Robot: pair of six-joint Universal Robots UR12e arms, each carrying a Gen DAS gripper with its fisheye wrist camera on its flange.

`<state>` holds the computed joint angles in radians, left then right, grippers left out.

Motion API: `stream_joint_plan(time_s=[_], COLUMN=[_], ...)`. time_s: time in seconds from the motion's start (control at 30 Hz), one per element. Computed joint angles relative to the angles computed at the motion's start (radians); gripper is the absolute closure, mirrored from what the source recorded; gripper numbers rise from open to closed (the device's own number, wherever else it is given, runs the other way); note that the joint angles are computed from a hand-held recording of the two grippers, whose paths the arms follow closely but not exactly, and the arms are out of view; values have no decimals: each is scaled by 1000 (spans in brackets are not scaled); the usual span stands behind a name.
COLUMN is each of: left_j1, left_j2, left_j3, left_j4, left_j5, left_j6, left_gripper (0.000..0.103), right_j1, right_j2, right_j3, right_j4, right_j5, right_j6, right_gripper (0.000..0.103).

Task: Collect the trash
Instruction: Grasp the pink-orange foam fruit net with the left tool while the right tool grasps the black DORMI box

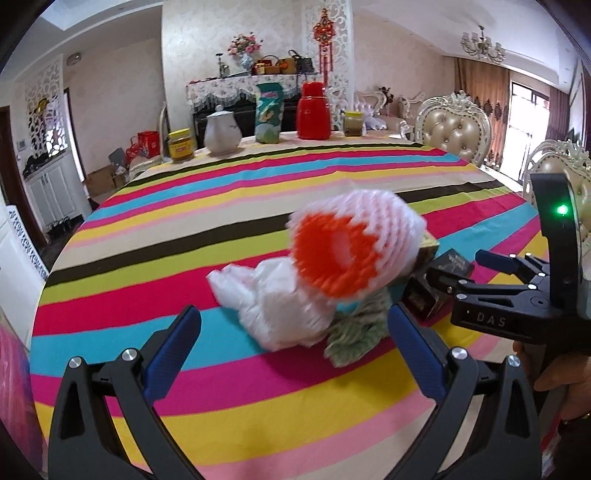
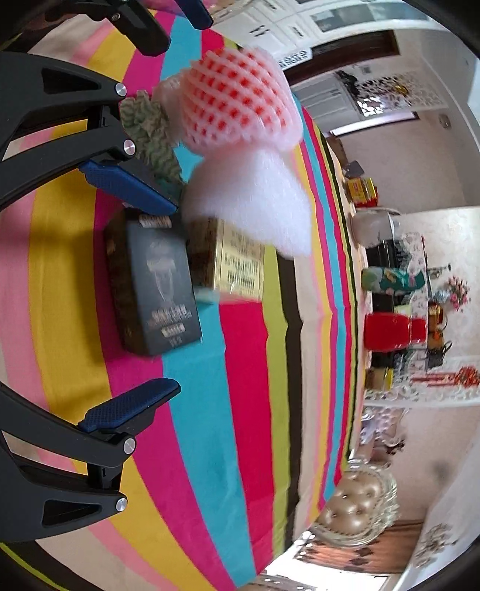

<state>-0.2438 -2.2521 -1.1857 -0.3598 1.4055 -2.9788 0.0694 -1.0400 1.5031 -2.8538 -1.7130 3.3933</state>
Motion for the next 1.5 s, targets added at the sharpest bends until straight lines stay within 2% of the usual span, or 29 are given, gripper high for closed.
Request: stream_joint_plan(time_s=[0.17,0.4,0.47,0.5,0.53,0.63,0.77,0.9,1.0,1.27,1.3,1.5], left_j1=[-14,-22,-20,-20,-19,-13,2,18,31,42,43,57], left_j2=[-30,-103,-115,-120,-123,-109,-72,-37,-12,22,27,61], left_j3=[51,187,210,226,231,202,138,83,41,-27,-38,-93], left_j4=[0,-100,-130,-169,-176,-129,-34,21,38,42,48,75], left_j5=[-16,-43,-77,-87,-95,-116,-138,-142,-149,-141,-139,-135], left_j6=[30,16,26,42,44,22,-32,-64,-83,-86,-86,-97], left_gripper=[5,6,30,49,59,66,67,67,66,66,66,66], right_j1=[-24,-38,-42,-42,-42,-37,-28,-19,-17,-4,-5,11], right_j2=[-9,-23,-28,-29,-30,-29,-21,-13,-10,7,8,-15], right_j3=[14,33,40,43,44,44,31,15,6,-34,-36,9], right_j4=[3,-9,-13,-14,-15,-18,3,13,42,132,138,30], right_j5=[77,110,122,128,136,153,153,141,165,116,119,52], right_j6=[27,34,41,36,26,-8,-33,-45,-48,-46,-43,-49], right_gripper=[18,18,18,18,18,18,18,18,18,18,21,22])
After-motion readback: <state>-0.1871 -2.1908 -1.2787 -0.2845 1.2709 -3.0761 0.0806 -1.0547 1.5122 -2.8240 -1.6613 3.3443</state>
